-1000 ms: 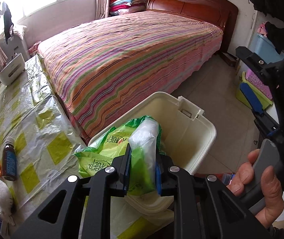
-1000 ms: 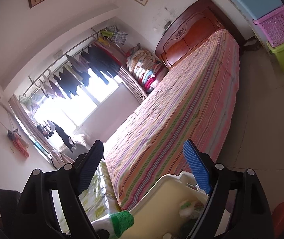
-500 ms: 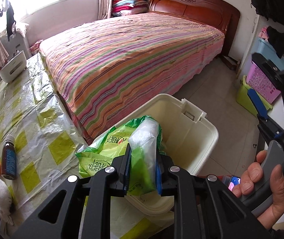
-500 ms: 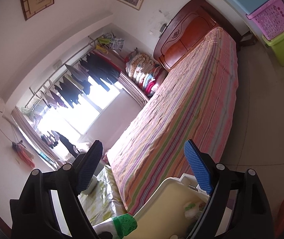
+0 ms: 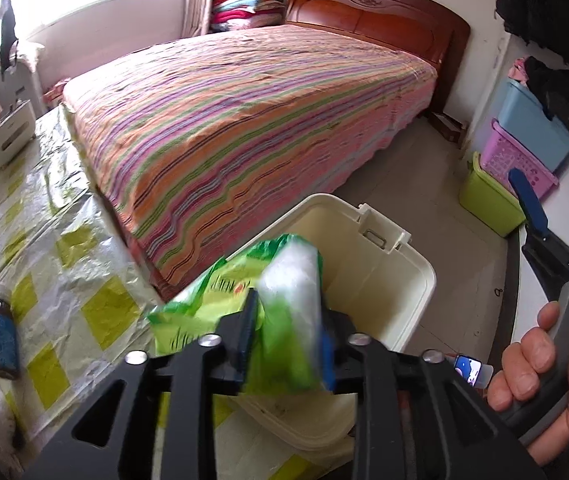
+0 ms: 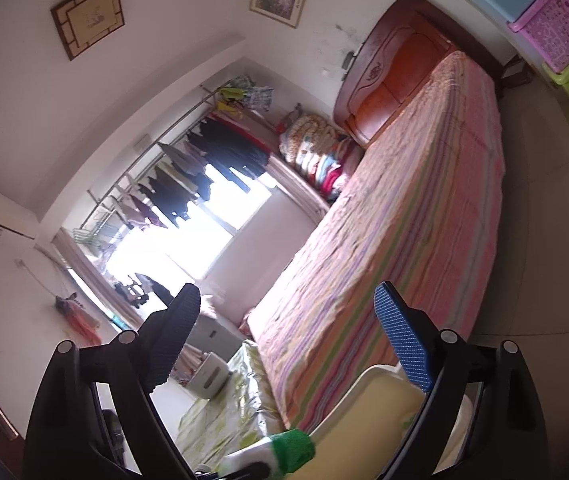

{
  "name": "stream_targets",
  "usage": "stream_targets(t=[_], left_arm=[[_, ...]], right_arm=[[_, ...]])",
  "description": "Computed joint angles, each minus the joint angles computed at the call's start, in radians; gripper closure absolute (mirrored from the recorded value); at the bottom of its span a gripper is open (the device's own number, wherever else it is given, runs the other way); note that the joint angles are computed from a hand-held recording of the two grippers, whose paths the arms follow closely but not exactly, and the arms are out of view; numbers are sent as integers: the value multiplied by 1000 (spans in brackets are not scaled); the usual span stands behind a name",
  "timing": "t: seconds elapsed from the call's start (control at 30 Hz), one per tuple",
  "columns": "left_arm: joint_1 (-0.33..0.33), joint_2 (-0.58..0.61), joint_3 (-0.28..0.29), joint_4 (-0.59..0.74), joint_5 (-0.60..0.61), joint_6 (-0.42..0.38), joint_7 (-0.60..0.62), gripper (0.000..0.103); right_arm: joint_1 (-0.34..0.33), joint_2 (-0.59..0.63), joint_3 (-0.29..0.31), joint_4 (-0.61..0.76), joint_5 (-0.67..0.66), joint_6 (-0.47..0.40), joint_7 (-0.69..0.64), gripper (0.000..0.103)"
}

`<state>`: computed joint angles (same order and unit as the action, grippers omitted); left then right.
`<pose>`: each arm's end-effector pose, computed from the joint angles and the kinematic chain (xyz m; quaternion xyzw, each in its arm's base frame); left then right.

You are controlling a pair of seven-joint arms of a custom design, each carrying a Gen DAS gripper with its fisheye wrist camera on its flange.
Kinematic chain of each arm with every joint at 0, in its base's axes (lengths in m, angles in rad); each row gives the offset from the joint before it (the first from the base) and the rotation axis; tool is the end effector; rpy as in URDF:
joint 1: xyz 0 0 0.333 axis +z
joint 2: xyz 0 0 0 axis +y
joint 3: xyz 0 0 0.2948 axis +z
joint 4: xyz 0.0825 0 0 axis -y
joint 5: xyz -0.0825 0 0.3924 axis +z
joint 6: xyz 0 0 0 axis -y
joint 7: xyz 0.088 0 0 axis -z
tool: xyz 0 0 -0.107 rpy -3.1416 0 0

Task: Collect trash
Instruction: 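Carry both bags over the cream bin and open both grippers to drop them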

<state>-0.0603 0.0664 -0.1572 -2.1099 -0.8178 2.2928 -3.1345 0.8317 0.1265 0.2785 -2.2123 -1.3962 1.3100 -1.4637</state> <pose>0.5584 -0.1393 0.3765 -0.1413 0.9360 -0.3218 0.0189 0.3278 0.3780 0.3441 0.0312 0.6979 -0.4747 0.5354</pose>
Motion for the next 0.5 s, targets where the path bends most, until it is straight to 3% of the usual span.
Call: stream_targets(t=[0.07,0.1,0.13,0.3,0.5], left_arm=[[-3,-1,-4,-4,-10,5,27,51],[-4,0,-5,-7,-20,15,37,36],[-5,0,-6,-11,-39,27,49,30],[6,2,1,3,-115,39,67,30],[40,15,22,60,-123,11,-3,30]], right_arm=[[0,0,-1,2,-12,2,-11,16],[0,2,-2,5,-16,0,-16,15],[-1,-2,-2,2,-17,3,-18,14],[-10,0,-8,10,-28,42,-34,14],[-17,8,-15,31,-36,73,-74,13]])
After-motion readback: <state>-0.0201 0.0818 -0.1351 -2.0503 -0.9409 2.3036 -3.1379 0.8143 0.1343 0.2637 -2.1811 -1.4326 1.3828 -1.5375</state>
